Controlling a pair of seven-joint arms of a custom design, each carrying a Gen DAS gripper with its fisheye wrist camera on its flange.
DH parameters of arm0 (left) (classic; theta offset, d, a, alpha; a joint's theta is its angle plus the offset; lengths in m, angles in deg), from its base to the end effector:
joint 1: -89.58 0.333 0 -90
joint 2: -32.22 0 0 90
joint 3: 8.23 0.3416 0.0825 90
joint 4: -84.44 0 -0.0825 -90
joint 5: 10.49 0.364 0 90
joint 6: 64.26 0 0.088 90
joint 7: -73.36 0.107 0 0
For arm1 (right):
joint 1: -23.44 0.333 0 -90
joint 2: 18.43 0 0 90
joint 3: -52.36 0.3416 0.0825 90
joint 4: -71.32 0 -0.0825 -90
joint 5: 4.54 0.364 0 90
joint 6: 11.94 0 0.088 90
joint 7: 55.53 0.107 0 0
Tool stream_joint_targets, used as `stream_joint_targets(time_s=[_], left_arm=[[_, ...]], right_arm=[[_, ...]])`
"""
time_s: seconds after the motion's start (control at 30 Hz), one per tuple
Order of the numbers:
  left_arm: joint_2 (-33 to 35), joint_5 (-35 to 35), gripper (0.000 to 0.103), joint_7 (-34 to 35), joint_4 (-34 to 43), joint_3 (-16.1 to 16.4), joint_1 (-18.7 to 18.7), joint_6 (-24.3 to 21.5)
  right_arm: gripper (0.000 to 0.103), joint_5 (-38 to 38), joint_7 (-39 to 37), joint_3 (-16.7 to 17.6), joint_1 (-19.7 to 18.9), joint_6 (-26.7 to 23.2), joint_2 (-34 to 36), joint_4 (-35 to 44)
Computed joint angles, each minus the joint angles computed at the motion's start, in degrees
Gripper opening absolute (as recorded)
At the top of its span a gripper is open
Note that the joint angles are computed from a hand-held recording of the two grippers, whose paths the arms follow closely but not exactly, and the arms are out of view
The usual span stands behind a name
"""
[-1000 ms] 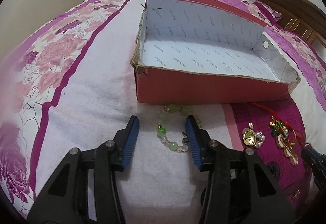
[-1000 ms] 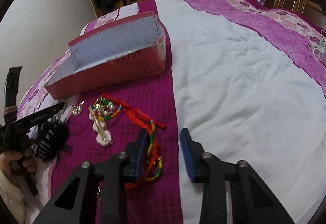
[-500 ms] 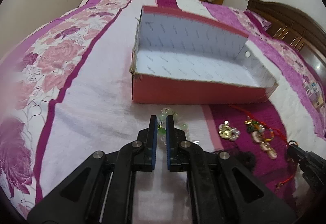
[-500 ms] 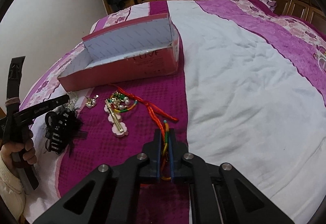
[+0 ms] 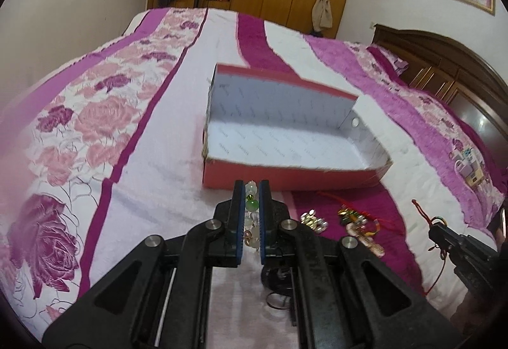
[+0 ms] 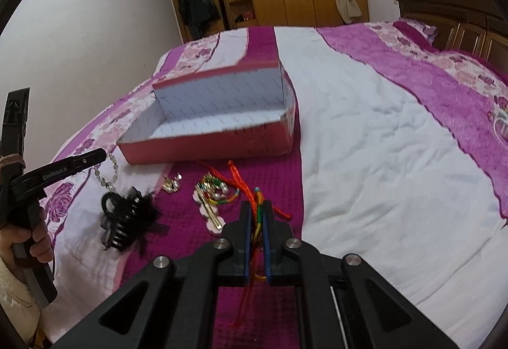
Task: Organize jewelry
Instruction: 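Lift both bracelets and carry them over the pink shoebox with both tools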
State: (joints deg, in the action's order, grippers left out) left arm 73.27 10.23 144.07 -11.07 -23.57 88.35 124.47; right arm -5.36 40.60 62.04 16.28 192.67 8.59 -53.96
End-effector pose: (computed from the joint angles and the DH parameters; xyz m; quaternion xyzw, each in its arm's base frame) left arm 0.7041 -0.1969 0.3475 -0.5686 0.6859 -0.4077 0.2002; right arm 0.6092 0.0182 0.3238 -0.5999 0.6651 -0.2664 0.3560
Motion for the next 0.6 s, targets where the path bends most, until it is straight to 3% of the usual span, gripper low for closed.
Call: stream_joint_targets(time_s=[0.2,0.6], left_arm=[[-2.06,0.56,0.0,-0.8,-2.06,0.42,-0.17,3.19],[-4.09,-0.43,0.0,-3.2,-3.22,7.4,-6.12,7.7]], right_arm=[[0.007,-0.43,-0.15,-0.63,0.77,2.57,-1.37,-0.8],[0.007,-2.22,0.64,-2.09,2.62,6.52,-2.12,0.45]])
